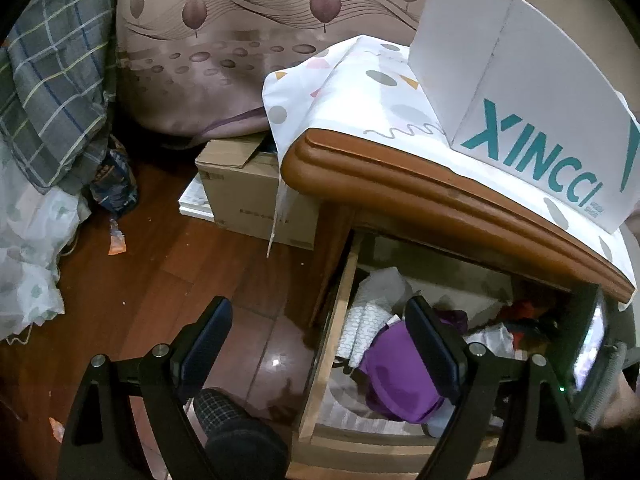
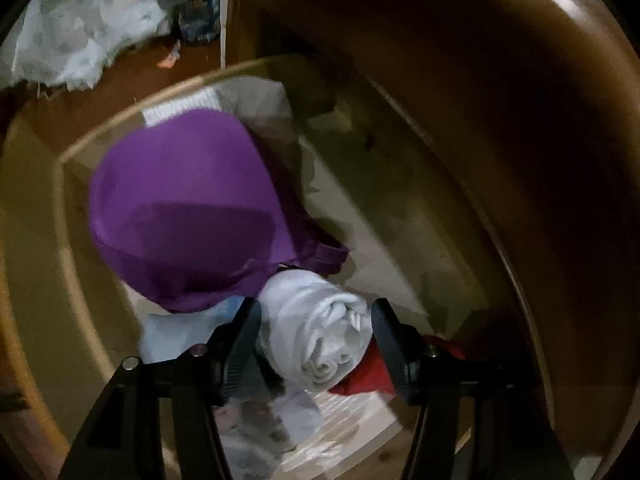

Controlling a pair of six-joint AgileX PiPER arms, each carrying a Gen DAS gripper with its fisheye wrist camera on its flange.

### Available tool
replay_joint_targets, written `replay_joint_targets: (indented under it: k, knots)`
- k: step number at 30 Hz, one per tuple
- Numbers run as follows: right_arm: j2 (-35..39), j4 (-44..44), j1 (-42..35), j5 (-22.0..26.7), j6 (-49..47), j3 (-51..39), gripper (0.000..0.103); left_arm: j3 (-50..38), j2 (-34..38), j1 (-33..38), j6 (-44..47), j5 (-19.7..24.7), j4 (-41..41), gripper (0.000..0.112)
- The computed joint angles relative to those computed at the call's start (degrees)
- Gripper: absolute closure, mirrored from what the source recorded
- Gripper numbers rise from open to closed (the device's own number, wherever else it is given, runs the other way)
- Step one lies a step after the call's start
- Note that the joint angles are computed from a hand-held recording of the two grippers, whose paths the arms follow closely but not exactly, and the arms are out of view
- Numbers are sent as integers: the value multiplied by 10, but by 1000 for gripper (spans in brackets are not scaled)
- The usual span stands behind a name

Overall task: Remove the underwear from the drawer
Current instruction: 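Grasp the white rolled sock in the drawer with the right gripper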

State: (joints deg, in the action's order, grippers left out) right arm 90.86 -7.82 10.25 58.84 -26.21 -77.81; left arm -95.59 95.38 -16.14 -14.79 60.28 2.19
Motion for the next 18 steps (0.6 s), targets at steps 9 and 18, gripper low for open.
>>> replay_joint_targets:
  k: [9,18]
  knots:
    - [37,16,-13,6,-45,-12,42,-4,2,-1,8,5,-4,26]
    - [85,61,-29,62,-39,-62,58,-9,10,-4,18,14,-6,26]
